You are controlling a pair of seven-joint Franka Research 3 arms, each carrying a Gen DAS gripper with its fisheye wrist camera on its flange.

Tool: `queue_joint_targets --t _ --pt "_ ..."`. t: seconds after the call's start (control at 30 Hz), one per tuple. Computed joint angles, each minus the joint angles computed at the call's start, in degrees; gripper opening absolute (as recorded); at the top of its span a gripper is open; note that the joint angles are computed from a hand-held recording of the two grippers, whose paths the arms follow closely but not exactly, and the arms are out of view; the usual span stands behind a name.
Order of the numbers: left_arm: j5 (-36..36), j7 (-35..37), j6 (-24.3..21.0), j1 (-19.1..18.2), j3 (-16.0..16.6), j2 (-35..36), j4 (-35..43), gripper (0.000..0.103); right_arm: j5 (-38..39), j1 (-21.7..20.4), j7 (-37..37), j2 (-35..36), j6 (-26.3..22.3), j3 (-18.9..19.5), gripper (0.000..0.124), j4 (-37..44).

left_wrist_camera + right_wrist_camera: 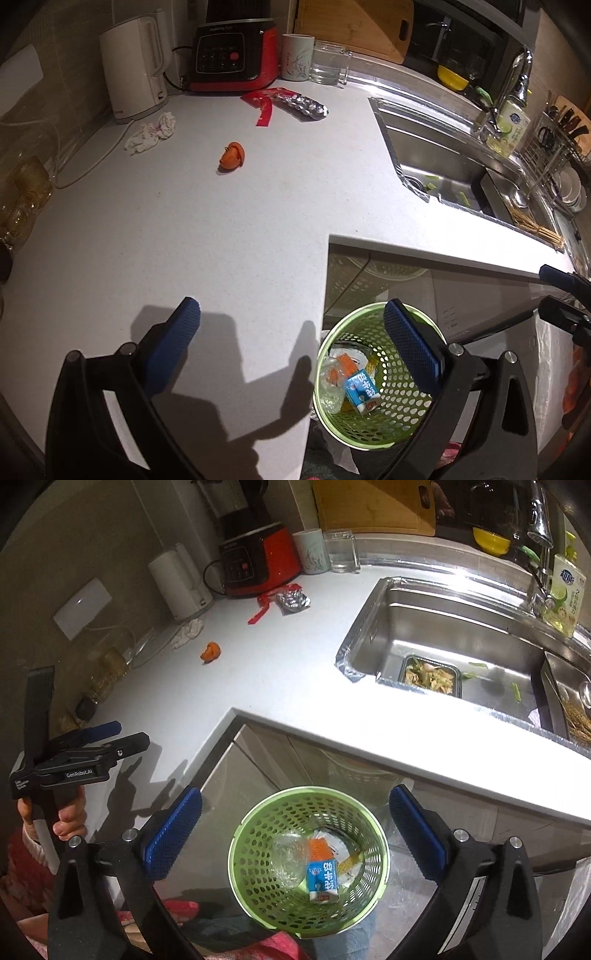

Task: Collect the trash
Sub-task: 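Grasp the orange peel with the left tool while the right tool grasps the foil packet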

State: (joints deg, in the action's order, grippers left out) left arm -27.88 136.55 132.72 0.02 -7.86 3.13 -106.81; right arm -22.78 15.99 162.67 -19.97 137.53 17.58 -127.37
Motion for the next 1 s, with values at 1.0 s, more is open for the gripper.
queue_joint_targets --t 1.0 --pt "27.5 -31.7 -6.1 -8.2 -4.4 47.2 59.6 0.071 1.0 -0.5 -26.6 31.9 8.4 -17.3 0.101 29.8"
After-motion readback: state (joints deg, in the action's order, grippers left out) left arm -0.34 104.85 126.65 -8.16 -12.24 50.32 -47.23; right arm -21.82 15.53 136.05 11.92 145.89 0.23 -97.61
